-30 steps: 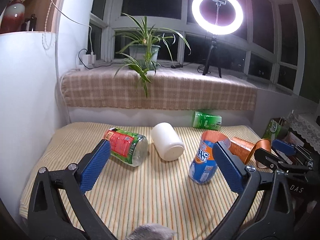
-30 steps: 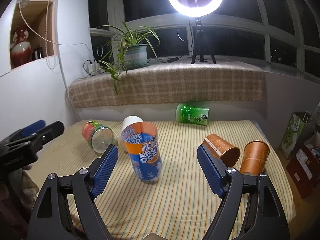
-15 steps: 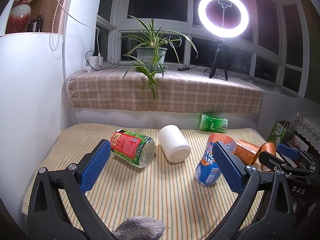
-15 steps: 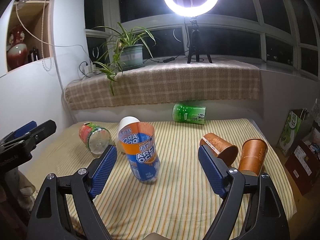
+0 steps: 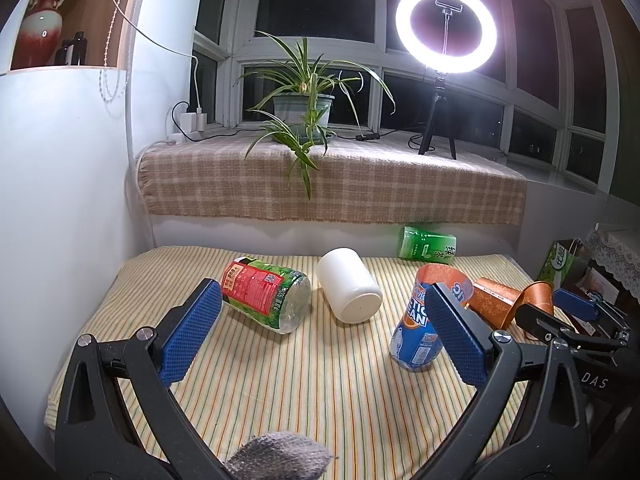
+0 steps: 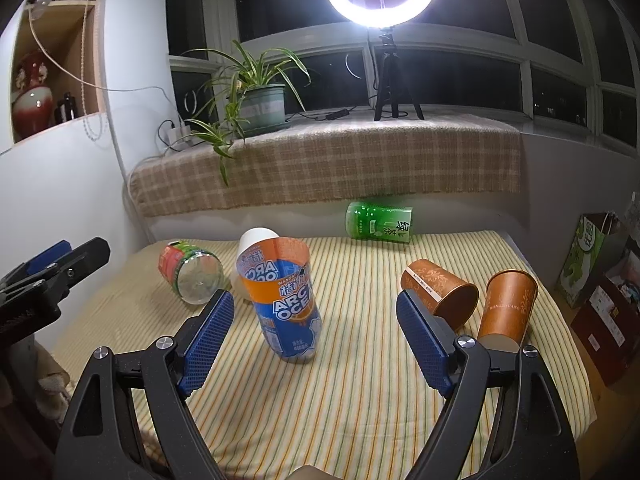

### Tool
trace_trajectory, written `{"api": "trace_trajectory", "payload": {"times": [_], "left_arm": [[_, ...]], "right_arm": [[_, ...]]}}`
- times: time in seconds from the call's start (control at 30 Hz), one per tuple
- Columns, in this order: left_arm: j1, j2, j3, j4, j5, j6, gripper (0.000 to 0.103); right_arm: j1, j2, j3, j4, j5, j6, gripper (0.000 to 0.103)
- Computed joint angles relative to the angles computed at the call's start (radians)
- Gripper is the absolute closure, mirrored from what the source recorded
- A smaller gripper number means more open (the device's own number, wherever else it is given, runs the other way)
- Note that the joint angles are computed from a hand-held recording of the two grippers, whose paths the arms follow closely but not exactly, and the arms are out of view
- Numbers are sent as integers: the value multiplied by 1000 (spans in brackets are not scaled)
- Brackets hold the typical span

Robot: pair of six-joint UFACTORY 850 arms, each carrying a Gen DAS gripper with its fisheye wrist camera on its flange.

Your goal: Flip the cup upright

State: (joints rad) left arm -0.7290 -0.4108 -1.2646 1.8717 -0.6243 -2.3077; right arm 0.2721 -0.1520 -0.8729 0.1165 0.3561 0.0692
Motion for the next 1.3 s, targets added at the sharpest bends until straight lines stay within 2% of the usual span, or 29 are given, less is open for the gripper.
{"api": "trace_trajectory", "payload": {"times": [1.3], "left_arm": [[11,-1,11,16,-2,-12,0]], "right_arm": [[-10,-27,-21,-90,-29,104,20]]}}
